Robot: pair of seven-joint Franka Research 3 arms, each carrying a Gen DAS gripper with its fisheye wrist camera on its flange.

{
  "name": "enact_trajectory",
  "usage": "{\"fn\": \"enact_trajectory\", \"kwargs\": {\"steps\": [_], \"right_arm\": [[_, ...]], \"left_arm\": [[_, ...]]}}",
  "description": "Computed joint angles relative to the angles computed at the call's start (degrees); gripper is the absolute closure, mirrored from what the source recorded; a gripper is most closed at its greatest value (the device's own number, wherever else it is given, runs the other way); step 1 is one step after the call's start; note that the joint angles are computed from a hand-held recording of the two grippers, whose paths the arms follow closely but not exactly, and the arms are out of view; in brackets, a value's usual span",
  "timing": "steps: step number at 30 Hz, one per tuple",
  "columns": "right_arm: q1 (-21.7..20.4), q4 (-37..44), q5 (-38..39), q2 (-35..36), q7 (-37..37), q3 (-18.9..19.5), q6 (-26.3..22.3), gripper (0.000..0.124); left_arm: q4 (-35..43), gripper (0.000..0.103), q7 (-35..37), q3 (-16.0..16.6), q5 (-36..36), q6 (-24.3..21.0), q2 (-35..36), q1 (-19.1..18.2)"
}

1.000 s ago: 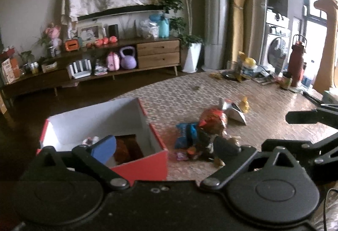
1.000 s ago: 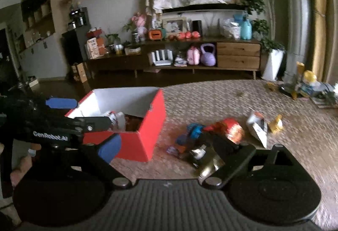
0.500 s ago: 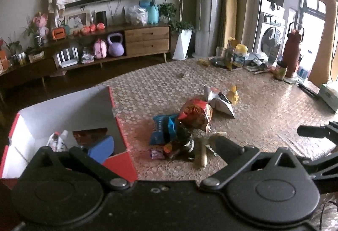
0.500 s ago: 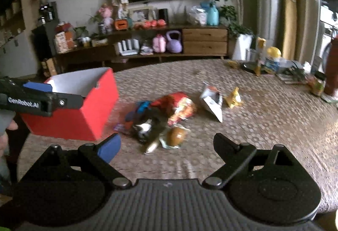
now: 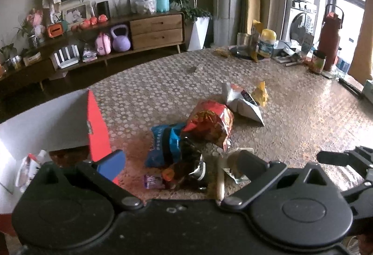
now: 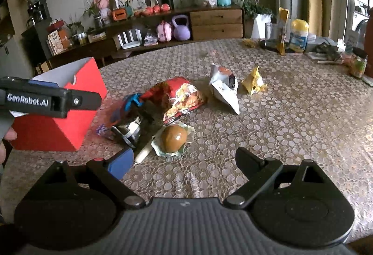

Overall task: Organize snacks
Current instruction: 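Grasp the small dark bottle with the left gripper while the right grasps the wrapped brown egg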

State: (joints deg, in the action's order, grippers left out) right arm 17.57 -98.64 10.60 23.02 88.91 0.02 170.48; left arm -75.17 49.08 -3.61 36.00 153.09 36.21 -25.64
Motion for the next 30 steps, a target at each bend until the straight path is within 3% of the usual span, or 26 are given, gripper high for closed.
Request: {"fn": "enact_trajectory", "kwargs": {"steps": [4, 11, 13, 15, 21, 27, 30], "right_arm": [[-2.1, 3.8, 2.3, 3.2, -3.2, 2.7, -1.3, 0.029], [-2.5, 11.0, 4.8, 9.2, -3.9, 3.4, -4.0, 0.03], [-2.6, 13.2, 5.4, 10.7, -3.7, 3.5, -5.2, 0.045], [-2.1, 15.3, 5.4, 12.2, -2.7, 2.9, -6.5, 0.047], [-1.7, 19.7, 5.2, 15.5, -1.0, 2.5, -8.5, 0.048], [-2.6, 22.0, 6.6, 16.9, -1.5, 4.1, -9.7, 0.066], [-1.4, 21.9, 5.5, 16.8, -0.4, 2.7, -9.5, 0.068]], "left_arm": [[4.3, 0.002, 2.2, -0.9, -2.1, -1.3, 3.5, 0.4], [12.5, 0.019, 7.3, -2.4, -7.7, -5.6, 9.5, 1.0], [14.8, 0.02, 8.5, -2.5, -9.2, -6.9, 11.2, 0.9], [16.6, 0.026, 9.6, -2.8, -10.8, -7.8, 12.5, 1.1], [24.2, 0.031, 12.6, -2.9, -14.5, -11.4, 17.6, 0.8], [30.7, 0.046, 14.4, -2.8, -17.3, -14.7, 21.8, 0.3], [31.1, 0.05, 14.9, -2.5, -17.8, -14.1, 22.2, 0.1]]}}
